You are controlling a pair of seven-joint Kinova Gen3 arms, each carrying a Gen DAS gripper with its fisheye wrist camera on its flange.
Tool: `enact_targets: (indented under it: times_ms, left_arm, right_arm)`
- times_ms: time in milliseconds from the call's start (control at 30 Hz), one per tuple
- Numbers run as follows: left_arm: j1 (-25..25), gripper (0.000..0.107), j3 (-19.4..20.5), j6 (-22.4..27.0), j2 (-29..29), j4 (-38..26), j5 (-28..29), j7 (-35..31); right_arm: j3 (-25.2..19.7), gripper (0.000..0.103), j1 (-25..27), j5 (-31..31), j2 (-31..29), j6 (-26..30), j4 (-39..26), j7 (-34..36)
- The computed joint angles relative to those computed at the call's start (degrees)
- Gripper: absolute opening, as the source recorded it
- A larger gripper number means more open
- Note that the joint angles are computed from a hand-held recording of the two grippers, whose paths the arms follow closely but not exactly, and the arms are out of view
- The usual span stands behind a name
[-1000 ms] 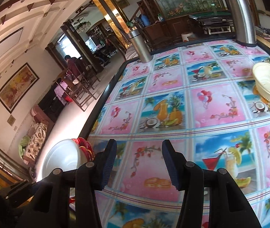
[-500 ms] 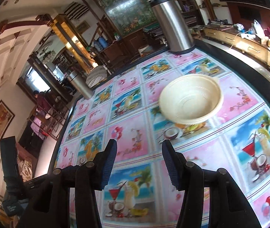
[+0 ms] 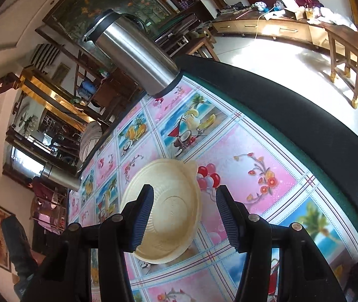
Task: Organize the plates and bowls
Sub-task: 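Grasp the beige ribbed bowl rim with the left gripper while the right gripper grips it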
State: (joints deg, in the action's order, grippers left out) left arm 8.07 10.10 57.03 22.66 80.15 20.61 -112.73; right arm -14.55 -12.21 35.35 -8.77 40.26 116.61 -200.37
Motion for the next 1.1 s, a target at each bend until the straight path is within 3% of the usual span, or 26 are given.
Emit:
enact_targets:
  times_ms: [100,300,467,600,700,867,1033,1100]
  left_arm:
    - [0.05,0.020,0.67,0.38,1.35,-0.80,1.36,0.15]
    - [-1.11,0.020,1.58,0.73,3.06,-1.28,4.56,-0.66]
    - [-1.42,0.020,1.81,2.04,3.87,-2.31,5.19,-1.81]
    - [-4.04,0.020,3.17,6.18,5.39,-3.98,9.43,-3.98]
    - [-4.23,0.027,3.70,7.76,5.77,-4.00,11.00,-6.37]
    - [-2.28,0.027,2.80,7.13,6.28,-3.52,9.89,-6.78]
    - [-2.50,0.027,2.85,7.04,6.31,-3.16,10.53,-7.68]
    - [-2.69,0.027,2.75,7.17,6.32,-3.18,10.73,-7.75]
  right_arm:
    - [2.94,0.055,-0.95,-1.64,-1.16,-6.38,3.19,0.59]
    - [-2.22,0.055,3.34,1.86,-0.81,-8.66,4.48,-4.39]
    - [-2.91,0.055,3.45,3.85,-0.91,-7.54,5.16,-8.50]
    - [-3.12,0.055,3.00,5.72,-0.61,-7.50,5.44,-10.91]
    - [-2.86,0.054,1.97,5.98,0.13,-5.88,4.71,-11.05]
    - [-2.19,0.053,0.26,7.54,0.93,-4.07,4.09,-12.69]
    - [-0.53,0.052,-0.57,6.91,1.03,-5.66,4.69,-12.58]
    - [-0.28,0.047,-0.70,6.43,1.22,-5.80,4.62,-12.20]
